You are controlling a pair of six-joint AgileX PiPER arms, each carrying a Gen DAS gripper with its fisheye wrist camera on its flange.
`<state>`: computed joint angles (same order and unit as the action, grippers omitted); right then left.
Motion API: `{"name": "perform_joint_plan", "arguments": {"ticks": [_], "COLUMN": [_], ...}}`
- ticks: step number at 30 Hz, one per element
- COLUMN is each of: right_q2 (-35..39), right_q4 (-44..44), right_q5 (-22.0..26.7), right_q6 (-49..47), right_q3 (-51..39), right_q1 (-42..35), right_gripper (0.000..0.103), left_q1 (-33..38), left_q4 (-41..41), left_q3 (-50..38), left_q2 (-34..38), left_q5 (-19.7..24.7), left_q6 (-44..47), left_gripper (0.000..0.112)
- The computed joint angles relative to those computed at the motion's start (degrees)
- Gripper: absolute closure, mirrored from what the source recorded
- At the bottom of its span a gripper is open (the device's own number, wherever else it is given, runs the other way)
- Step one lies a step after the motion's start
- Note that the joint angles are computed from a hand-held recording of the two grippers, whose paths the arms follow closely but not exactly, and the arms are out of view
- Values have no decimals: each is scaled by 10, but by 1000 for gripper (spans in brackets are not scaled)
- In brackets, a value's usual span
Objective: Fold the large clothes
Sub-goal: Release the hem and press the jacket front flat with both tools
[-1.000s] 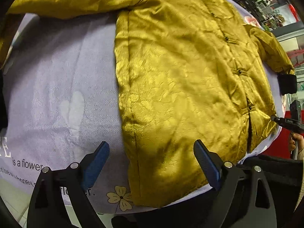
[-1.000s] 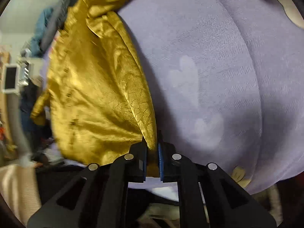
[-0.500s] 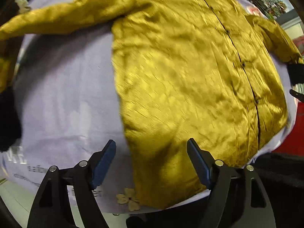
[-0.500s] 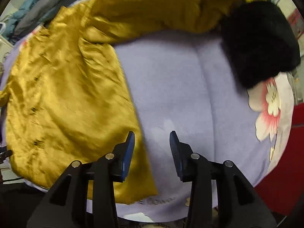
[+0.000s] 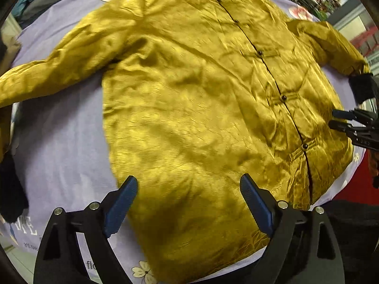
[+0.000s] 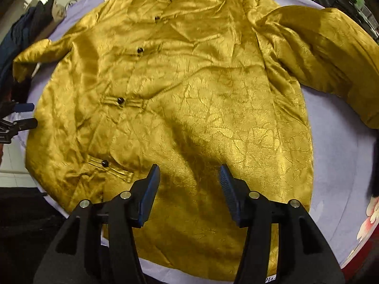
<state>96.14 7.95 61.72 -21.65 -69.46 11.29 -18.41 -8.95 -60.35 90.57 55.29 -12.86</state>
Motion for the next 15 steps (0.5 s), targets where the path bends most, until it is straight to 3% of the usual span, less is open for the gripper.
{"name": "perform_joint_plan", "arguments": {"ticks": [3, 7, 15], "right_q2": [21, 31, 16], "right_q4": [-31, -3, -94], "right_q5": [-11, -16, -55], "right_q6": [18, 7, 98], "right_q3": [15, 21, 54], "right_q1": [-15, -46, 27], "right_gripper": [51, 51, 49], "left_q1": [-11, -29, -91], "left_q4": [-7, 23, 114], "left_q3": [-7, -21, -52], "left_q2": [35, 73, 140], "left_q5": [-9, -8, 1], "left_q6": [3, -11, -78], "left_gripper": [26, 23, 14]}}
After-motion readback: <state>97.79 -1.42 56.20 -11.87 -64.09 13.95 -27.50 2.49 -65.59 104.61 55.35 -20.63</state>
